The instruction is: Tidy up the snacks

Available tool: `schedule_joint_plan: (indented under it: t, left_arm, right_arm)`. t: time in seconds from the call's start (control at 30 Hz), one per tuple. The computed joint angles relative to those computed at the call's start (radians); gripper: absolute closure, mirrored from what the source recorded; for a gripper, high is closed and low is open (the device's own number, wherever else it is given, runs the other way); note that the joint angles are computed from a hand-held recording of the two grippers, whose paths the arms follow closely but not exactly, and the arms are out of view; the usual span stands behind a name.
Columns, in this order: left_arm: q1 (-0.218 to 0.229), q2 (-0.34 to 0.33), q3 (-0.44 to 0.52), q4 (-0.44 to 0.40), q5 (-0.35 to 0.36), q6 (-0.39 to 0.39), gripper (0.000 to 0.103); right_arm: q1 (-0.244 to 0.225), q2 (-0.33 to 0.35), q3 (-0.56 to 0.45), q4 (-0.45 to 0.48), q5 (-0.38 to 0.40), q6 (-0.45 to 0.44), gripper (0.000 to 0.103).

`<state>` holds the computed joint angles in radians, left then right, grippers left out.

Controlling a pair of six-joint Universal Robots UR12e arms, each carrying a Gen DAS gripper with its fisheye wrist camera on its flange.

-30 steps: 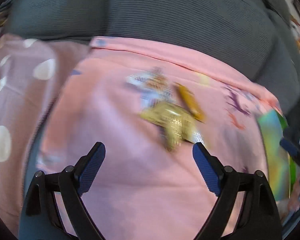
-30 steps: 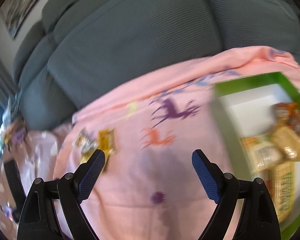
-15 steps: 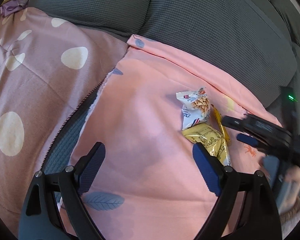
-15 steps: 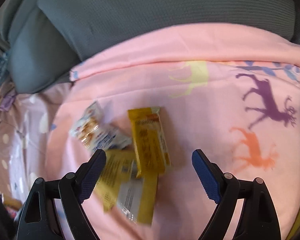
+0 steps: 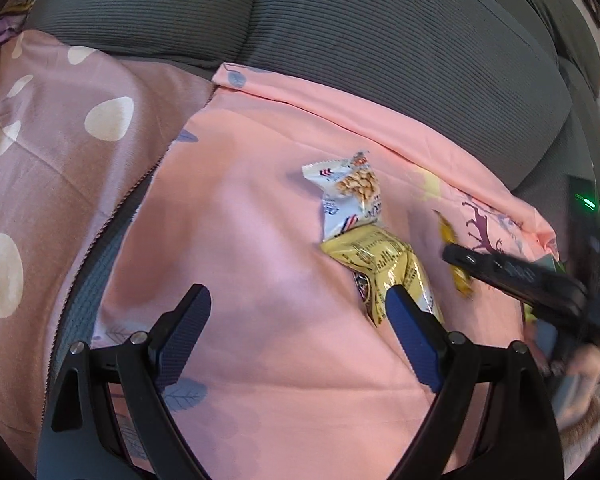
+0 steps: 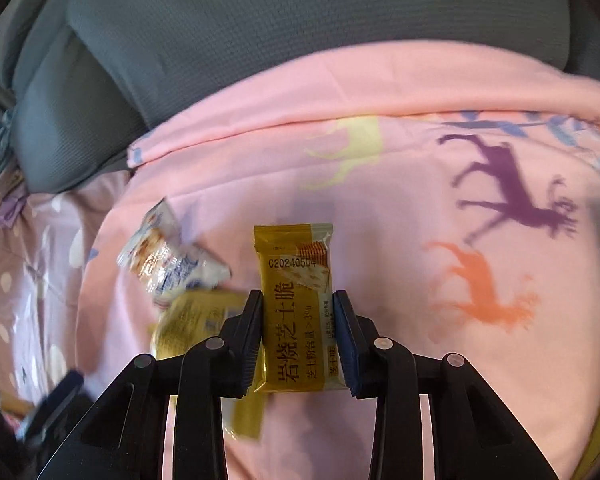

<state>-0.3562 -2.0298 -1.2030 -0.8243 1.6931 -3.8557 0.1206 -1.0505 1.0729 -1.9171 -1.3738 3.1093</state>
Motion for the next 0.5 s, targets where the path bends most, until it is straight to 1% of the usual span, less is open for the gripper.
schedule_joint_plan:
  t: [0.07,0.13,0.17,0.2,0.23,0.3,0.33,0.43,0.47,0.5]
  left_arm:
    - [-0.002,-0.005,0.007,-0.01,-0.012,0.005,0.014]
    - [-0.005,-0.011,0.018,-0.023,-0.021,0.016,0.014]
    - [-0.008,-0.014,0.022,-0.024,-0.019,0.022,0.014]
    - [-0.011,-0.017,0.025,-0.025,-0.015,0.027,0.014]
    - [-0.015,-0.02,0.031,-0.029,-0.008,0.036,0.014]
    - [-0.021,-0.026,0.04,-0.037,0.0,0.051,0.014]
    - [-0.024,-0.03,0.045,-0.043,-0.001,0.06,0.014]
    - [-0.029,-0.039,0.061,-0.065,-0.022,0.088,0.014]
    - [-0.03,-0.041,0.064,-0.065,-0.032,0.096,0.014]
    - [-0.031,-0.04,0.063,-0.063,-0.039,0.098,0.014]
  right_arm:
    - [-0.002,-0.036,0.043,-0.02,-0.02,-0.015,0.067]
    - [-0.016,-0.067,0.082,-0.002,0.036,-0.006,0.067]
    - [-0.021,-0.08,0.098,0.02,0.049,-0.003,0.067]
    - [-0.021,-0.093,0.117,0.026,0.045,0.001,0.067]
    - [-0.017,-0.104,0.137,0.013,0.032,0.0,0.067]
    - [-0.011,-0.129,0.173,-0.01,-0.015,-0.026,0.067]
    - [-0.008,-0.134,0.179,-0.006,-0.032,-0.033,0.067]
    - [-0.009,-0.137,0.169,0.061,-0.049,-0.057,0.067]
    - [-0.012,-0.136,0.162,0.083,-0.048,-0.055,0.065]
    - [-0.015,-0.138,0.163,0.087,-0.042,-0.056,0.062]
